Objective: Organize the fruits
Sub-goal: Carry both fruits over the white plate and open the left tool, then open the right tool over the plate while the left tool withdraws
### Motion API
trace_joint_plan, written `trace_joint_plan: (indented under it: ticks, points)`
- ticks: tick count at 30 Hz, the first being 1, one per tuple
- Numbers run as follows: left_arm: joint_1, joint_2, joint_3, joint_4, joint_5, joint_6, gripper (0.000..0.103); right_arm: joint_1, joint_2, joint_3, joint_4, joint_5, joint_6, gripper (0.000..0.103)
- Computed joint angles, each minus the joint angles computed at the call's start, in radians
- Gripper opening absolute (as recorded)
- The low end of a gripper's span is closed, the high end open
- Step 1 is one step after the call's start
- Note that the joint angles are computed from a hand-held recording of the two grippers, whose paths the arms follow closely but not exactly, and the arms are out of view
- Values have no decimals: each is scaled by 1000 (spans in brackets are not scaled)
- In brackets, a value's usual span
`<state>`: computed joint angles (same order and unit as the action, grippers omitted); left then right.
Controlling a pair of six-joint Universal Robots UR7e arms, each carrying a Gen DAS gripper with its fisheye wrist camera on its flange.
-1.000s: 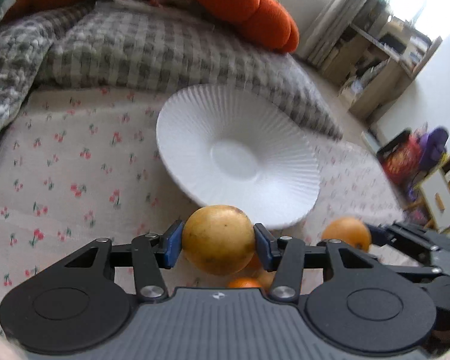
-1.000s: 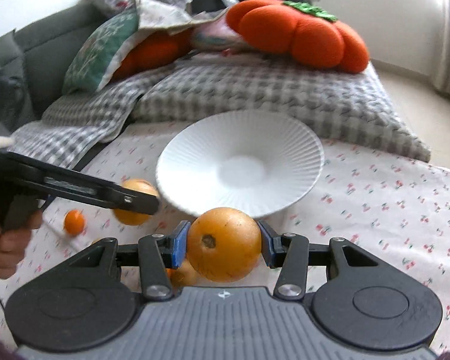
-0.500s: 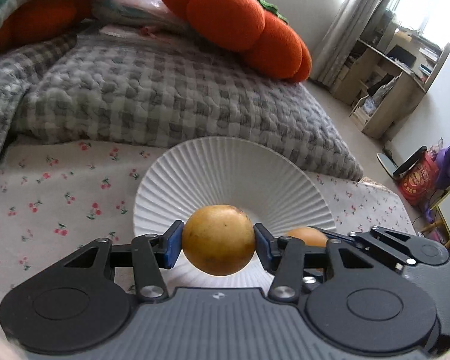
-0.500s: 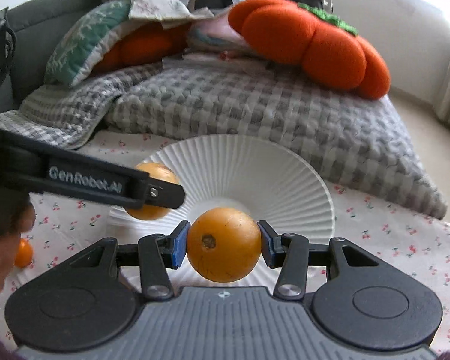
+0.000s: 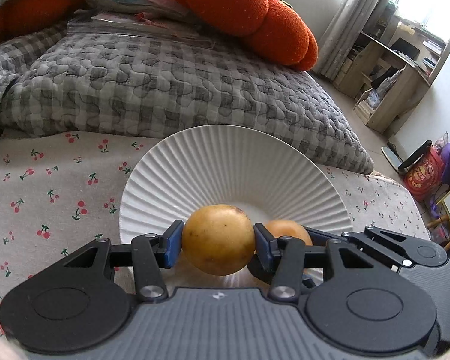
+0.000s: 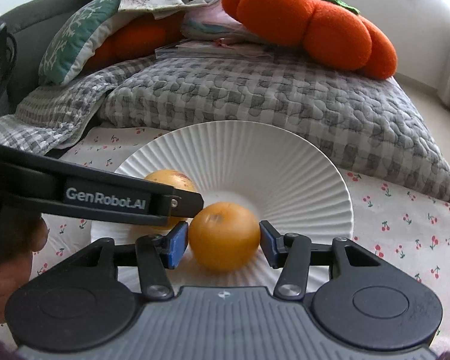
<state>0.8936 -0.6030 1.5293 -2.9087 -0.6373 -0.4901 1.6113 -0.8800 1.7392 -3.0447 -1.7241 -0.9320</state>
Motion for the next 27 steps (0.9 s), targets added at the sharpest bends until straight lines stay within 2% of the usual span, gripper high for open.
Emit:
trace_joint_plan:
  ticks: [7, 13, 18, 23, 25, 27]
  points:
    - [-6, -14, 22, -41, -6, -4, 41, -2, -24, 9, 14, 26, 49, 49]
    - [-27, -27, 34, -15, 22, -27, 41, 13, -38, 18, 17, -2, 60, 50]
    - [-60, -59, 67, 36, 78, -85, 43, 20, -68, 37, 7, -7, 119, 60]
    - [-108, -114, 131, 114, 153, -181, 50, 31, -122, 71, 24, 5, 148, 77]
    - [-133, -139, 153, 224, 198, -269, 51, 35, -146, 83, 63, 5, 167, 80]
    - [-153, -167, 188, 260, 210, -328, 52, 41, -172, 109, 66, 0, 182, 77]
